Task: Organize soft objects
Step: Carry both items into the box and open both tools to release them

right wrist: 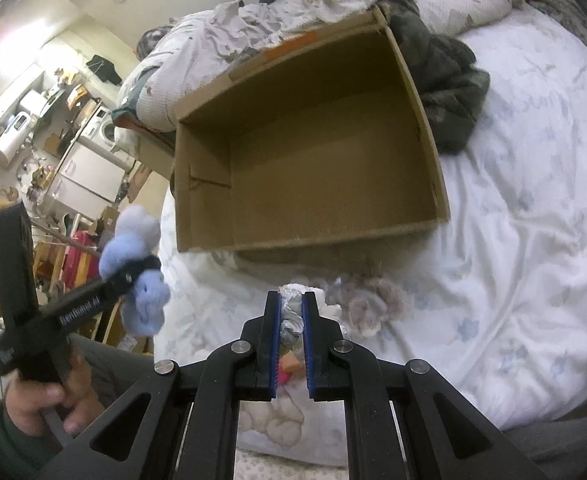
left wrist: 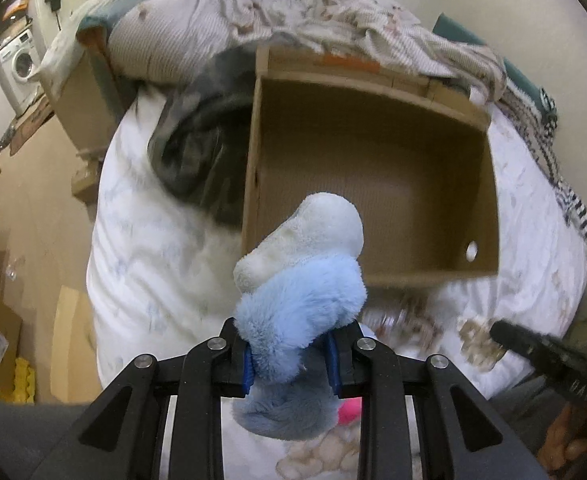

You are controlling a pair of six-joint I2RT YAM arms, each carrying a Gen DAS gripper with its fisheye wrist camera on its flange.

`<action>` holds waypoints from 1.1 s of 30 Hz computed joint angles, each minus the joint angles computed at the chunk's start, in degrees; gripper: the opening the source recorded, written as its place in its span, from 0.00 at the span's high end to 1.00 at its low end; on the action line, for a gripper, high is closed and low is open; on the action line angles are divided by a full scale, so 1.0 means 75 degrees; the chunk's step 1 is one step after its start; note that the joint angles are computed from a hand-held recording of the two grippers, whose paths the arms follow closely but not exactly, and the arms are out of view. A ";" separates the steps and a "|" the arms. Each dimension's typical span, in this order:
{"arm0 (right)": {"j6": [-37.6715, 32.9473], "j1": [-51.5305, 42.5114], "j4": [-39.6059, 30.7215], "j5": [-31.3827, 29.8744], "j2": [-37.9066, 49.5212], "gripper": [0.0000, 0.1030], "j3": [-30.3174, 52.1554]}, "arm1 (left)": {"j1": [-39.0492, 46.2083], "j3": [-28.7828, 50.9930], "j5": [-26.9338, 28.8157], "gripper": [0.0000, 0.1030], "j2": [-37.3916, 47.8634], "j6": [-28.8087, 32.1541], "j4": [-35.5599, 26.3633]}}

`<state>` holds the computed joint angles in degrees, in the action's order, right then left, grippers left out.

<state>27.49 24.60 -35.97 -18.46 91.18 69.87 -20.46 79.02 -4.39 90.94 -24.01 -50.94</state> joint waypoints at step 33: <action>-0.0252 -0.0626 0.0982 0.0941 0.1843 0.88 0.1409 | -0.0091 0.0971 -0.0140 0.75 0.2097 0.0773 0.2008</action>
